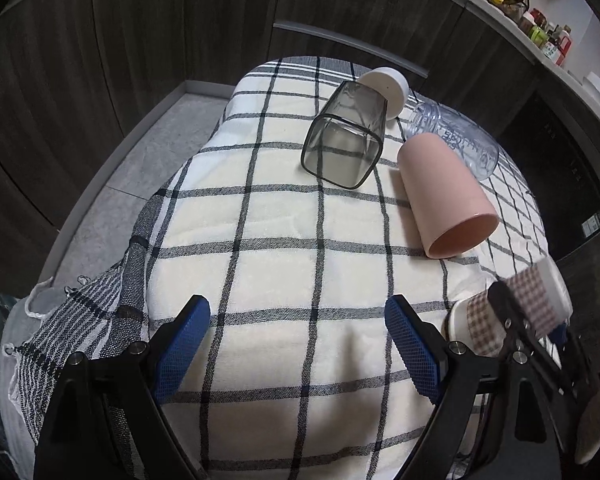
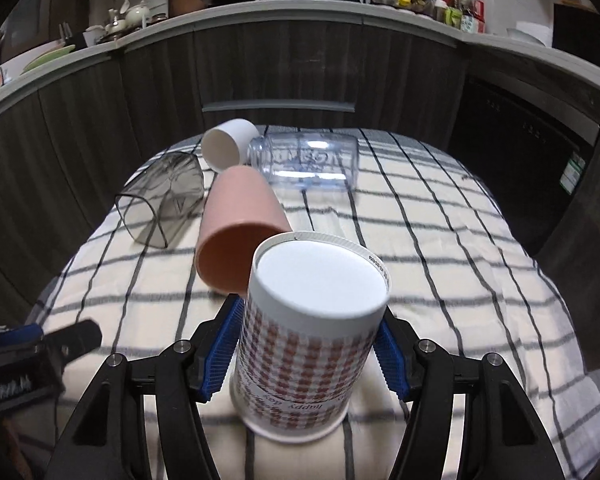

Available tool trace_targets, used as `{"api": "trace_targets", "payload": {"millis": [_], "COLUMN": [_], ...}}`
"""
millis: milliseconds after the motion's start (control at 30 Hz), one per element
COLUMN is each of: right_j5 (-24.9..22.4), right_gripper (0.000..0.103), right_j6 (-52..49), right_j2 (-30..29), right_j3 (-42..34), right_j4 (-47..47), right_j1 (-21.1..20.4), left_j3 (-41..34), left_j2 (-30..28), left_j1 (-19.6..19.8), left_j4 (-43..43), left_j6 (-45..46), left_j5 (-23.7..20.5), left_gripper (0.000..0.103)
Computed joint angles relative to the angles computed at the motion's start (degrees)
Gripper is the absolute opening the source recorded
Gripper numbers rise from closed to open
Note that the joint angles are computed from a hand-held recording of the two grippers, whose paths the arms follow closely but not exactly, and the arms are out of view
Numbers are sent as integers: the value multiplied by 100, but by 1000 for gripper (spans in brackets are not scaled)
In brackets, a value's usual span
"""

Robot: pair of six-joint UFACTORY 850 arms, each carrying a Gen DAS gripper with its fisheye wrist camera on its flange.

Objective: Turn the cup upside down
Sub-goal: 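Lower the cup rim-down onto the cloth and open the right tool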

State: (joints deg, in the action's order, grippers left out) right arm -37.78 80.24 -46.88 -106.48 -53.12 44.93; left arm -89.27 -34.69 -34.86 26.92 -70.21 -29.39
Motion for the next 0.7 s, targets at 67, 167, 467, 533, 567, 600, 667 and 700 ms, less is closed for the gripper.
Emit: {"api": "trace_targets", "payload": {"millis": [67, 167, 467, 533, 567, 600, 667, 700], "right_j5": [30, 70, 102, 140, 150, 150, 172, 199], "right_gripper": [62, 62, 69, 71, 71, 72, 72, 73], "right_j6": [32, 0, 200, 308, 345, 428, 552, 634], "right_j2": [37, 52, 264, 363, 398, 466, 562, 634], "right_j3": [71, 102, 304, 411, 446, 516, 615, 690], "right_j4": [-6, -18, -170, -306, -356, -453, -565, -634], "right_j1": [9, 16, 63, 81, 89, 106, 119, 127], "left_j3": [7, 30, 144, 165, 185, 193, 258, 288], "left_j2": [13, 43, 167, 212, 249, 279, 378, 416], "left_j1": [-15, -43, -79, -116, -150, -182, -253, -275], "left_j4": [37, 188, 610, 772, 949, 1108, 1486, 1624], "left_j6": [1, -97, -539, -670, -821, -956, -1323, -1463], "left_j5": [25, 48, 179, 165, 137, 96, 51, 36], "left_gripper": [89, 90, 90, 90, 90, 90, 90, 90]}}
